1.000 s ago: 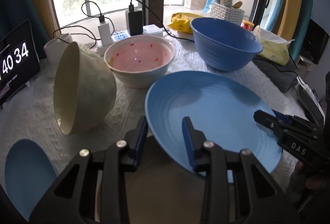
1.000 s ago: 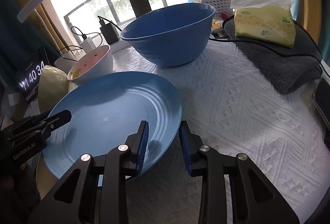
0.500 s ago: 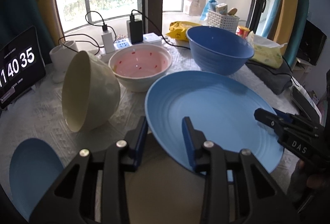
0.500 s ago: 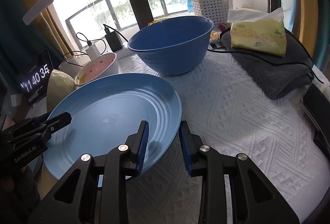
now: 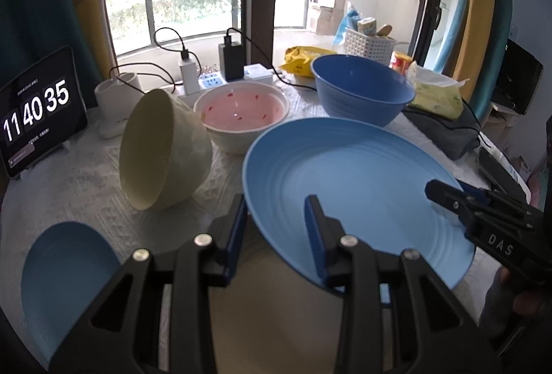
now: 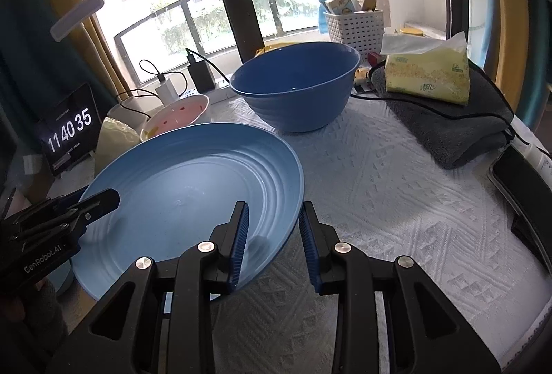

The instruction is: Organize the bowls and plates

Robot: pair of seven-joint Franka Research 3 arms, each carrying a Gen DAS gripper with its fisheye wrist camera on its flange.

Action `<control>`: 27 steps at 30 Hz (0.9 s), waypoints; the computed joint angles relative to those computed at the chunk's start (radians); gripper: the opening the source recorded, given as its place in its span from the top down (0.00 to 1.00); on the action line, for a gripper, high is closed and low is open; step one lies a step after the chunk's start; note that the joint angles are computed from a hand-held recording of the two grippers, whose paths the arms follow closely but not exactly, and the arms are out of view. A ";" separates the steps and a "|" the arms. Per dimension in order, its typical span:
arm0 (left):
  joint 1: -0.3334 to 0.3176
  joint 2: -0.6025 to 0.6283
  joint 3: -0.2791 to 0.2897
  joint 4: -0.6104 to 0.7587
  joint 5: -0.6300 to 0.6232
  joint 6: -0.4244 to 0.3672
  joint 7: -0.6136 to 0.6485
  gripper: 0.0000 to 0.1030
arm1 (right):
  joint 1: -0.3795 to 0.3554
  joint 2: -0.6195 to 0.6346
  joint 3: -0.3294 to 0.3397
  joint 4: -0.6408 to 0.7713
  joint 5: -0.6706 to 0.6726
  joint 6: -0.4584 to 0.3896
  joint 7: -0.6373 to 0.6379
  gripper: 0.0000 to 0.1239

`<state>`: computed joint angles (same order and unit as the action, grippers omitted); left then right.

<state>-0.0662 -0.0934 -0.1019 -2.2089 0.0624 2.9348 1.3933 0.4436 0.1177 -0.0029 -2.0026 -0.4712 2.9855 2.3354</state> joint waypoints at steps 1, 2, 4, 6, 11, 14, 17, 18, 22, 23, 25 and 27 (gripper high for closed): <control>-0.001 -0.006 0.002 -0.006 -0.006 0.003 0.005 0.66 | 0.004 -0.004 -0.003 -0.002 -0.011 0.000 0.010 0.74; -0.002 -0.012 0.004 -0.013 -0.013 0.006 0.010 0.66 | 0.008 -0.008 -0.005 -0.005 -0.026 -0.001 0.024 0.74; -0.005 -0.025 0.008 -0.026 -0.022 0.011 0.018 0.66 | 0.009 -0.016 -0.004 -0.010 -0.047 -0.003 0.043 0.74; -0.007 -0.036 0.011 -0.037 -0.026 0.016 0.020 0.66 | 0.008 -0.023 0.001 -0.013 -0.068 -0.006 0.061 0.74; -0.016 -0.066 0.025 -0.068 -0.040 0.028 0.028 0.66 | 0.001 -0.038 0.018 -0.019 -0.119 -0.017 0.105 0.74; -0.023 -0.084 0.036 -0.088 -0.052 0.036 0.039 0.66 | -0.004 -0.045 0.030 -0.022 -0.146 -0.023 0.129 0.74; -0.030 -0.100 0.046 -0.107 -0.061 0.044 0.046 0.66 | -0.009 -0.051 0.041 -0.025 -0.167 -0.027 0.149 0.74; -0.033 -0.106 0.051 -0.113 -0.066 0.046 0.049 0.66 | -0.010 -0.052 0.044 -0.025 -0.170 -0.029 0.151 0.74; -0.043 -0.125 0.065 -0.136 -0.080 0.052 0.059 0.66 | -0.011 -0.057 0.057 -0.025 -0.190 -0.043 0.169 0.74; -0.045 -0.130 0.068 -0.141 -0.083 0.053 0.061 0.66 | -0.011 -0.059 0.060 -0.026 -0.196 -0.046 0.173 0.74; -0.049 -0.141 0.076 -0.154 -0.089 0.054 0.066 0.66 | -0.010 -0.062 0.065 -0.027 -0.210 -0.049 0.185 0.74; -0.050 -0.153 0.080 -0.169 -0.089 0.058 0.067 0.66 | -0.010 -0.064 0.071 -0.027 -0.221 -0.054 0.195 0.74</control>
